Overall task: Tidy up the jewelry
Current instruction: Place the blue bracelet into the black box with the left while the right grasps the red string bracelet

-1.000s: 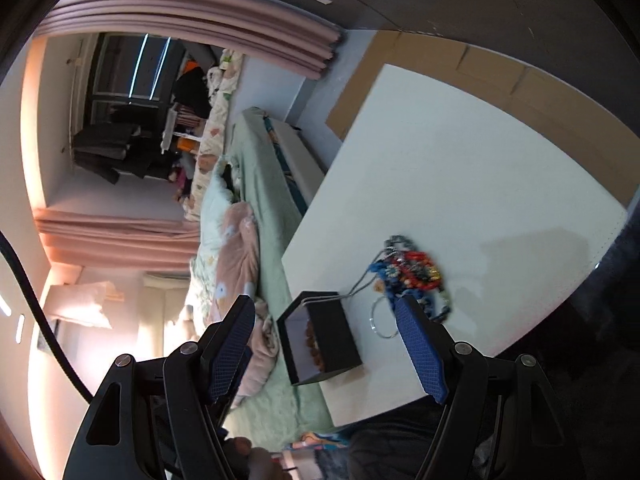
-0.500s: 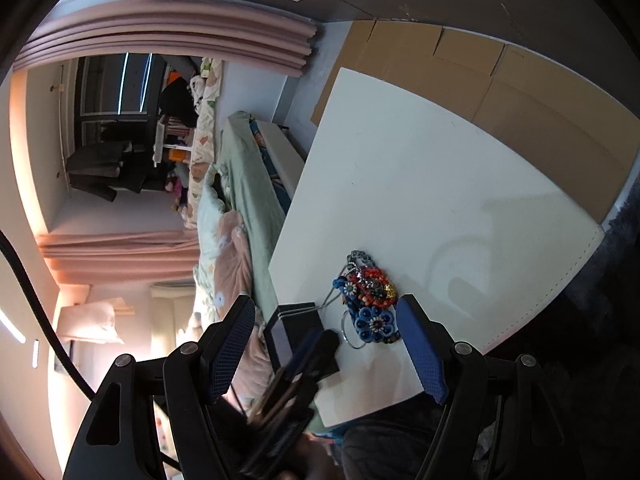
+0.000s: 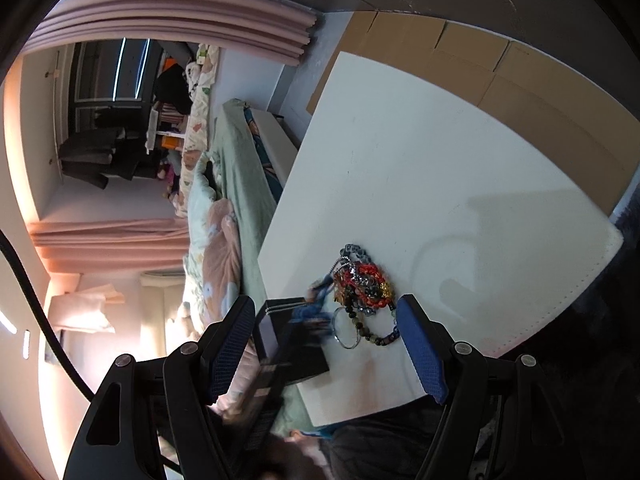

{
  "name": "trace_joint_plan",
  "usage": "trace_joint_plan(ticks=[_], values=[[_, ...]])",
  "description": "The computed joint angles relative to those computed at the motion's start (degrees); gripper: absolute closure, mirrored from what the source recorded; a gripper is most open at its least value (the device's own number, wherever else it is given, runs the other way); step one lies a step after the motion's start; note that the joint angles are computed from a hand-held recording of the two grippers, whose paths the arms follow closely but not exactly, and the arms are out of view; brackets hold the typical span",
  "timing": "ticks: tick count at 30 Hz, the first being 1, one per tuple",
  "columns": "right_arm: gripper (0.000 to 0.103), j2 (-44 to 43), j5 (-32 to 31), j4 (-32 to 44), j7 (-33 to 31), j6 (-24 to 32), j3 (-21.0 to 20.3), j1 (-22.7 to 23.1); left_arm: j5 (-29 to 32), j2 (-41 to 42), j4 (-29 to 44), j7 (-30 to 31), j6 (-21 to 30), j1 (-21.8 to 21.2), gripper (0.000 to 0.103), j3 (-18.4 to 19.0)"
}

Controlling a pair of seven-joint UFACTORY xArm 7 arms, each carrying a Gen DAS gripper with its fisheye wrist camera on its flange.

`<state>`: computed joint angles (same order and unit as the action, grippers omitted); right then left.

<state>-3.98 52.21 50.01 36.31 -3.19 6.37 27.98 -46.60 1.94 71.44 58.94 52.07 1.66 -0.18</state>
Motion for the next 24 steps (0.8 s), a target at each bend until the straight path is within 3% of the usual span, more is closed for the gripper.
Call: trace_joint_plan(ticks=[5, 13, 16, 21, 24], values=[[0.03, 2.93, -11.98, 2.29, 8.07, 2.93, 2.09, -3.47, -2.67, 0.33, 3.74, -0.31, 2.53, 1.69, 0.094, 1.05], [0.032, 10.58, -24.69, 10.18, 12.45, 6.55, 4.49, -6.5, -5.79, 1.37, 8.02, -0.09, 4.0, 4.64, 0.094, 2.11], [0.039, 13.05, -26.02, 12.77, 12.41, 7.44, 5.91, -7.94, -6.46, 1.97, 9.59, -0.29, 4.39, 5.92, 0.094, 2.48], [0.053, 15.2, -34.81, 14.31, 19.59, 9.35, 2.52, -6.67, -6.78, 3.31, 11.68, -0.15, 4.68, 7.8, 0.094, 2.63], [0.064, 16.32, -34.99, 14.62, 19.68, 9.55, 3.78, -8.34, -6.99, 4.35, 12.76, -0.39, 4.83, 8.92, 0.094, 2.58]])
